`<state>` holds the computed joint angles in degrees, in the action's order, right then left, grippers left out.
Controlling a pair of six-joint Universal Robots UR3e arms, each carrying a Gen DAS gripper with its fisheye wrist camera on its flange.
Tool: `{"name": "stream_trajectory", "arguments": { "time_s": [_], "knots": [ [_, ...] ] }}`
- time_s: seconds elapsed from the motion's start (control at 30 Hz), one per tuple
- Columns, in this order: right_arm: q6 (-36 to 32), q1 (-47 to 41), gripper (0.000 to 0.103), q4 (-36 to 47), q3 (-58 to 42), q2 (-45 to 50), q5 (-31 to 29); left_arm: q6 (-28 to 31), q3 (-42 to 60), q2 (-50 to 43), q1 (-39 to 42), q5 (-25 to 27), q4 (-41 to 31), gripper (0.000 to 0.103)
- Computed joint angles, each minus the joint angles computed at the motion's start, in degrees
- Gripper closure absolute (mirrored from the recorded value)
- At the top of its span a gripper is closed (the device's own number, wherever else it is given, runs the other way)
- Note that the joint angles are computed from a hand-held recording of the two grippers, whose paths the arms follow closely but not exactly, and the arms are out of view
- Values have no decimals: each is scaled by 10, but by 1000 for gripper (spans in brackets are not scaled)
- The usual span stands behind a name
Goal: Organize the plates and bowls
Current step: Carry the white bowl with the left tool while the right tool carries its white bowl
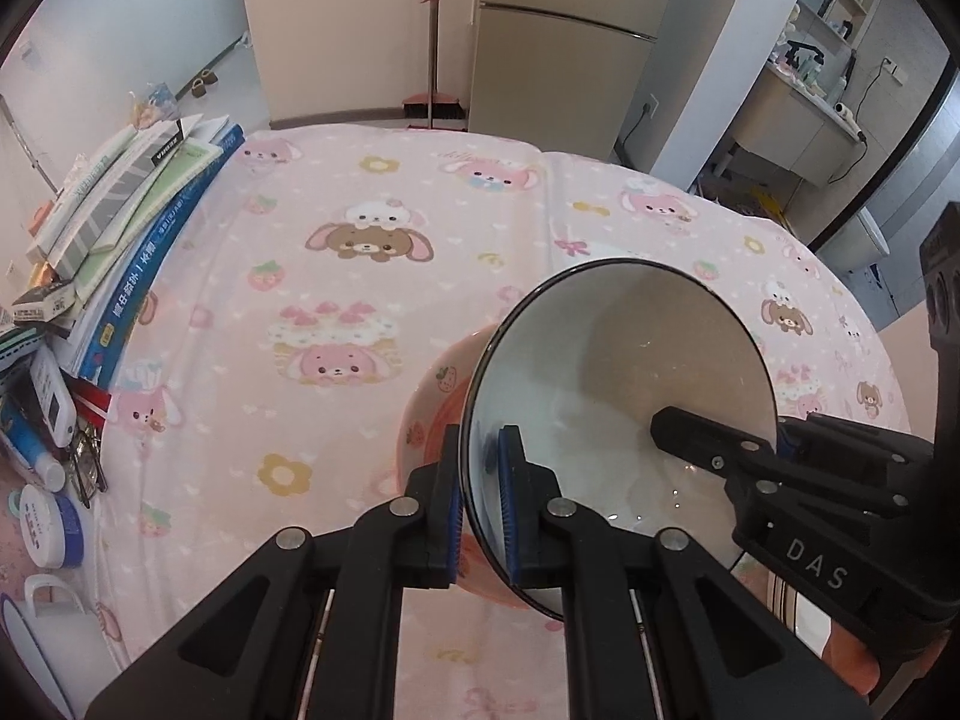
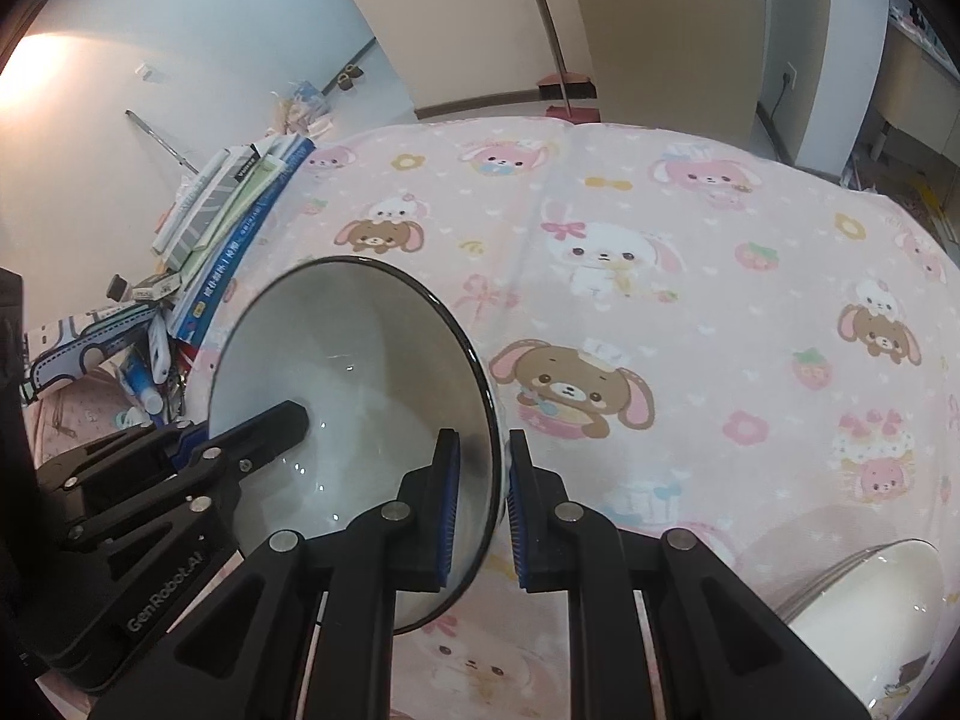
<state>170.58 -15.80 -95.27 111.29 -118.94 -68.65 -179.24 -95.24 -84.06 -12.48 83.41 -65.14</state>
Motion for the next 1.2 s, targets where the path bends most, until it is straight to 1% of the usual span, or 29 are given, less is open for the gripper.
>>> {"name": "stream_trajectory", "arguments": {
  "time_s": [0.1, 0.2, 0.3, 0.33, 0.37, 0.5, 0.63, 0.67, 0.7, 0.73, 0.77, 0.8, 0.83, 0.9, 0.97, 1.0, 1.03, 1.07, 1.1, 1.13, 1.2],
  "knots": [
    [0, 6, 87, -4, 4, 8, 3, 6, 1, 2, 10, -6, -6, 95],
    [11, 19, 86, -20, 7, 11, -8, 7, 1, 3, 15, -4, -7, 95],
    [24, 43, 85, -40, 8, 12, -31, 0, 2, -5, -1, 32, 4, 94],
    [25, 44, 83, -43, 9, 12, -32, -7, 3, -10, -5, 47, 8, 94],
    [23, 42, 82, -44, 10, 11, -29, -8, 2, -10, -2, 46, 9, 94],
    [0, 24, 82, -23, 5, 9, -15, 8, 0, -2, 21, 14, -4, 93],
    [-7, 15, 83, -12, 3, 7, -6, 15, 5, -1, 30, 1, -18, 92],
    [-9, 14, 83, -10, 2, 6, -6, 16, 10, -1, 29, 3, -24, 89],
    [-9, 15, 82, -9, 1, 5, -6, 20, 14, 0, 28, 5, -31, 84],
    [-10, 16, 82, -8, 0, 4, -8, 23, 15, 5, 25, 9, -32, 68],
    [-11, 16, 82, -7, -2, 4, -8, 24, 13, 11, 22, 16, -26, 59],
    [-14, 15, 82, -2, -4, 2, -7, 22, 3, 21, 16, 27, -6, 40],
    [-17, 12, 82, 3, -7, 0, -5, 19, -8, 30, 11, 39, 17, 35],
    [-26, 3, 82, 15, -11, -7, 2, 13, -10, 34, 0, 66, 29, 35],
    [-32, -4, 82, 26, -17, -12, 6, 20, -11, 38, 1, 65, 29, 35],
    [-36, -9, 82, 32, -19, -17, 8, 24, -11, 40, 2, 62, 30, 41],
    [-40, -15, 82, 39, -22, -21, 11, 25, -15, 44, 1, 64, 35, 67],
    [-43, -20, 82, 44, -25, -25, 13, 26, -16, 44, 0, 66, 34, 83],
    [-46, -26, 82, 50, -28, -29, 14, 34, -12, 45, 6, 52, 21, 97],
    [-46, -28, 82, 52, -30, -31, 15, 44, -11, 47, 14, 31, 10, 99],
    [-53, -38, 82, 60, -33, -36, 18, 42, -16, 42, 1, 51, 28, 100]
  ]
}}
